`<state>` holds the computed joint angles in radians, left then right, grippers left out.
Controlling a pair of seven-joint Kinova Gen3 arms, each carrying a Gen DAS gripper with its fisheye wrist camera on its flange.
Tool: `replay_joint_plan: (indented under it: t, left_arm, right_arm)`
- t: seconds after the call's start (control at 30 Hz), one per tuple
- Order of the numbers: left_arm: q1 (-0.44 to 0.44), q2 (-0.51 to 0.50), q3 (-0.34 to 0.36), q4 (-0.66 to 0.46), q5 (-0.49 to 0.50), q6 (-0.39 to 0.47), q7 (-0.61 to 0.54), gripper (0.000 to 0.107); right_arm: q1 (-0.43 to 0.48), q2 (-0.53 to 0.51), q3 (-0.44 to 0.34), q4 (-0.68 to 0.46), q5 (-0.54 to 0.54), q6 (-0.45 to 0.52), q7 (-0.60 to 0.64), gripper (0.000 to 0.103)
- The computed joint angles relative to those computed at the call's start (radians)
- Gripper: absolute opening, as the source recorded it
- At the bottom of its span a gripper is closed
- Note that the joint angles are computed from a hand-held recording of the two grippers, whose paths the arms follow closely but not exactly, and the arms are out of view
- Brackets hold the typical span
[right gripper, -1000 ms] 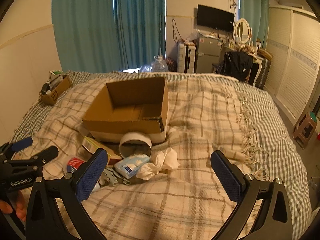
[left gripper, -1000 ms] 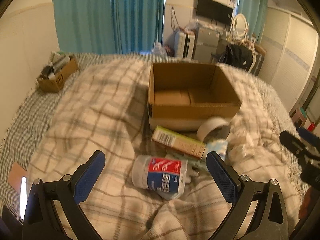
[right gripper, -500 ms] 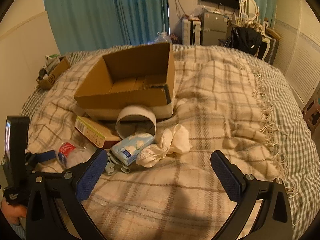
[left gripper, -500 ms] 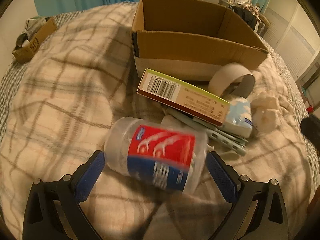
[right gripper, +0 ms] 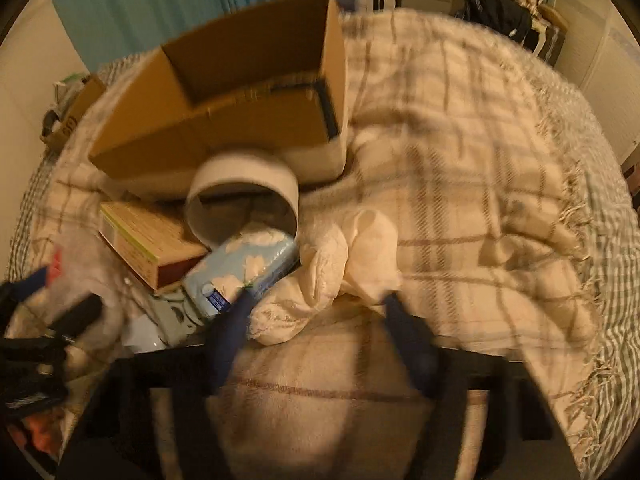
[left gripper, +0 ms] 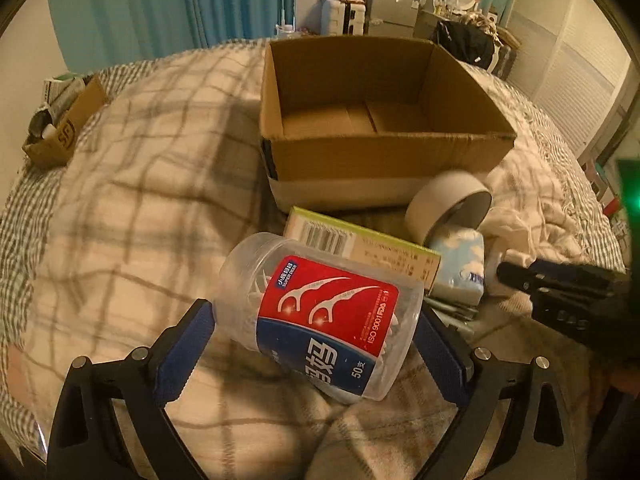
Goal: Organize objects
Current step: 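Grasp the clear floss-pick jar with the left gripper while the right gripper grasps the white cloth, then lower the jar into the box with the left gripper while the right gripper drops the cloth in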
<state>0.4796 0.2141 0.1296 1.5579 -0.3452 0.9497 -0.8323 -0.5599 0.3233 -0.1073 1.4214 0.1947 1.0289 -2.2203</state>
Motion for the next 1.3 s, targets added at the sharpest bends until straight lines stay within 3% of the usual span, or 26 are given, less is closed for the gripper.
replay_joint_plan:
  t: [0.03,0.07,0.17,0.27,0.53,0.8,1.07,1.3]
  left_arm:
    - [-0.003,0.001,-0.001,-0.006,0.001,0.005,-0.003,0.098]
    - [-0.007,0.001,-0.002,-0.009,0.005,0.008,-0.008,0.098]
    - [-0.015,-0.016,-0.001,-0.002,0.021,0.009,-0.014,0.098]
    - [-0.013,-0.046,0.005,0.009,0.016,0.005,-0.001,0.098]
    - [-0.021,-0.127,0.036,-0.002,-0.014,0.014,0.033,0.098]
    - [-0.040,-0.108,0.050,-0.157,-0.051,0.055,-0.041,0.098]
    - [-0.053,0.029,-0.002,-0.390,-0.017,0.080,-0.177,0.098]
    - [-0.049,0.200,-0.062,-0.573,0.017,0.083,-0.272,0.098]
  right_arm:
    - [0.007,-0.003,-0.004,0.007,-0.011,-0.012,0.009,0.019]
    - [0.010,-0.013,-0.006,0.020,-0.014,-0.030,0.011,0.013]
    - [-0.028,-0.054,0.004,0.046,0.054,-0.050,-0.039,0.008]
    - [-0.041,-0.103,-0.009,0.071,0.097,-0.073,-0.059,0.008]
    - [-0.096,-0.184,-0.063,0.014,0.229,0.005,-0.089,0.008]
    - [-0.099,-0.202,-0.091,-0.128,0.305,0.053,0.021,0.008]
    - [-0.067,-0.092,-0.047,-0.329,0.222,0.044,0.234,0.008]
    - [0.016,0.057,0.005,-0.519,0.035,0.035,0.364,0.008]
